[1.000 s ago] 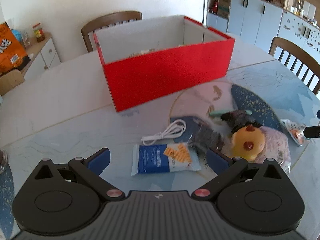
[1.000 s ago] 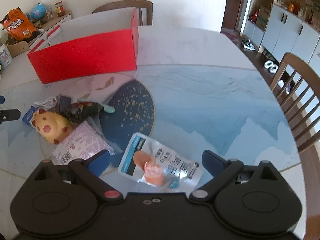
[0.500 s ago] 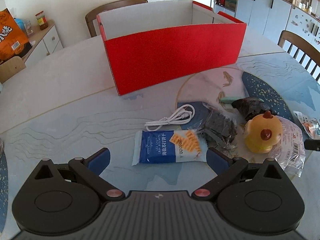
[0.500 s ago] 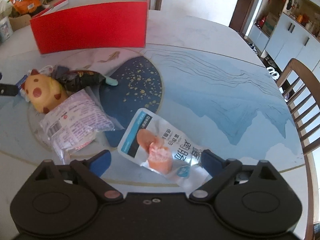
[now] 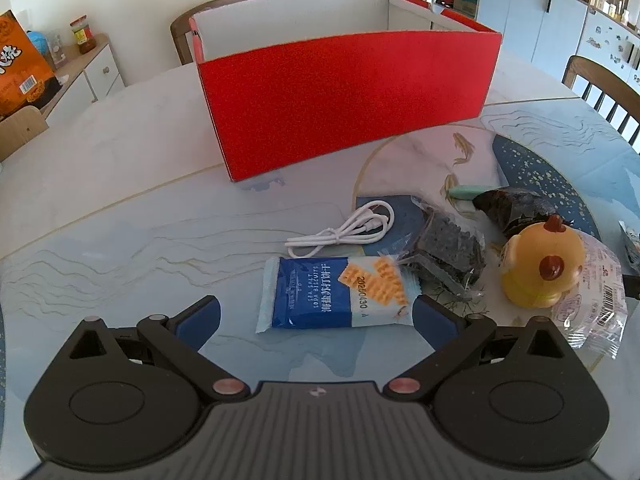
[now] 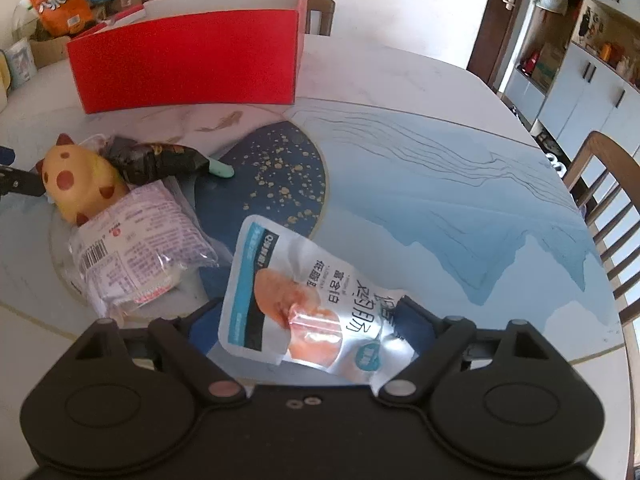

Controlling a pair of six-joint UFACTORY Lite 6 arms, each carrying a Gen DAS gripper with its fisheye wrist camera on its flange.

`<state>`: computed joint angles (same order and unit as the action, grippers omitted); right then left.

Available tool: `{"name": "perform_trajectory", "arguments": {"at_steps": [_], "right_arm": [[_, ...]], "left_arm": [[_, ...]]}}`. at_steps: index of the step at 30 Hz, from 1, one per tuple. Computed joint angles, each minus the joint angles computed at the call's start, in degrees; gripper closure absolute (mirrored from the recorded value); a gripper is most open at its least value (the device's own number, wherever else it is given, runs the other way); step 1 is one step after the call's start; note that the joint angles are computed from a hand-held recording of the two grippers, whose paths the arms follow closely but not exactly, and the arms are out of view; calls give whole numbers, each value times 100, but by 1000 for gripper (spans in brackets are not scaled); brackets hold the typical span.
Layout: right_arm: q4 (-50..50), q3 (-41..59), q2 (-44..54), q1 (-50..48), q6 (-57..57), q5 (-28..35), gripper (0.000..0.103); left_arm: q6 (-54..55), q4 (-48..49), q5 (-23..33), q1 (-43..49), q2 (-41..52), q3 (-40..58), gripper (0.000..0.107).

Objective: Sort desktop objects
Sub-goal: 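Grasp the blue biscuit packet with the left gripper while the right gripper grasps the sausage pouch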

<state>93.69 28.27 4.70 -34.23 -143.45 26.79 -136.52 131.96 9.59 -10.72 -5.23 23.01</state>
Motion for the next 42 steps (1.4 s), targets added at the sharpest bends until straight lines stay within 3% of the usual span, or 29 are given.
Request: {"name": "perform_trajectory", "arguments": {"at_steps": [3,7,12,17,22,29,34,42], "right_arm": [[-143,103,30,64,168,-52,18],[-309,180,87,73,262,-50,19],[-452,211,87,83,389,-63,19],[-689,273,99,65,574,-41,21],[-786,275,55,63,641,-48,25],[-813,252,-22,99,646,-68,29],[-1036,304,-50,131,944,-91,32],[-1553,309,-192,39,1411,95,35]], "left_arm": [[-594,683,17,-55,144,43,4],[-172,155,757,-469,226,-82,4],[-1259,1241,698,-254,585,103,4],[-1688,1587,887,-410,851,163,4],[-3016,2738,826,-216,943,146,4],[-2829,2382,885,-345,947,117,4],[-2884,2524,850,-352,825,64,15],[-2903,2432,912,-329,613,-131,24]]}}
